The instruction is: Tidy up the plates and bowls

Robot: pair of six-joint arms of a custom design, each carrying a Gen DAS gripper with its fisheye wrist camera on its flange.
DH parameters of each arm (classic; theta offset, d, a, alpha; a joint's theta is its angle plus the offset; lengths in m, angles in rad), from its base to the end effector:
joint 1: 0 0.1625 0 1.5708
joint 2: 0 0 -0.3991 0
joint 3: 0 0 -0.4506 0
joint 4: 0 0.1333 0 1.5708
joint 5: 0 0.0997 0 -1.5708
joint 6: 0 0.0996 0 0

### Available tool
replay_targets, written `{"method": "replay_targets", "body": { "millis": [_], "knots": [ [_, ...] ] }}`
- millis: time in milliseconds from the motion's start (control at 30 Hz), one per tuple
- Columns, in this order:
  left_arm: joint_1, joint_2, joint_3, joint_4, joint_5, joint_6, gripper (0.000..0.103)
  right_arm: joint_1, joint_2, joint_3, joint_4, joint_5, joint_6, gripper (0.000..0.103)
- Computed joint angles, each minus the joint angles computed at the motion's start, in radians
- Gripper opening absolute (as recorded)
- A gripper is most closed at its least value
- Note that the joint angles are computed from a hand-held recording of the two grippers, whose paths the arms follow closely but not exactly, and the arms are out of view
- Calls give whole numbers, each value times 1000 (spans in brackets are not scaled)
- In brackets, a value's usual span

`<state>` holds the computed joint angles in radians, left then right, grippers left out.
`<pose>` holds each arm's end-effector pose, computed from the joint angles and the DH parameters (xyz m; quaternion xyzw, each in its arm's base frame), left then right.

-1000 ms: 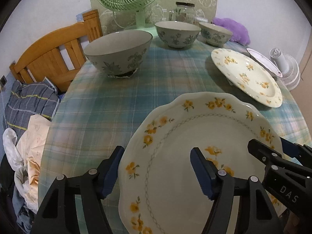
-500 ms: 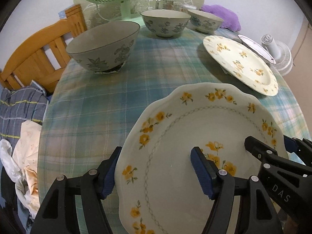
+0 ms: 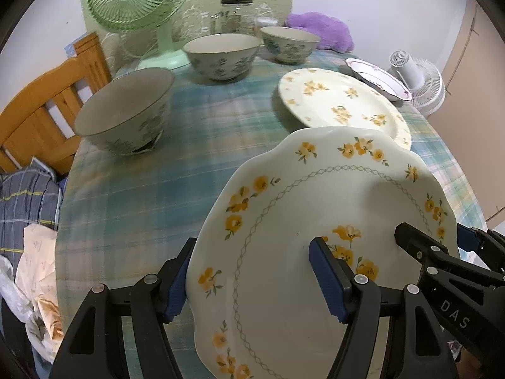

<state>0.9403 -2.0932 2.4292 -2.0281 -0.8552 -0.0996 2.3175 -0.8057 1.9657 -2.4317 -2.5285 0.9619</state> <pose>-0.0367 -0.3872 0.2972 0.2248 0.9078 -0.1778 0.3063 0.4013 -0.3573 -0.0469 -0.0260 -0.8799 0.2567 0.3989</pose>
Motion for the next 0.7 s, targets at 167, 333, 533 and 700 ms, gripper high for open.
{"method": "replay_targets", "body": {
  "millis": [167, 333, 533, 700],
  "knots": [
    [-48, 47, 9, -6, -7, -81, 72, -21, -58, 62, -32, -9, -34, 60],
    [-115, 109, 17, -26, 7, -177, 72, -57, -141, 131, -80, -18, -118, 60],
    [-180, 219, 18, -76, 11, -278, 72, -110, -250, 212, -129, -27, -225, 60],
    [-219, 321, 13, -133, 16, -354, 72, -169, -335, 279, -192, -21, -346, 60]
  ]
}}
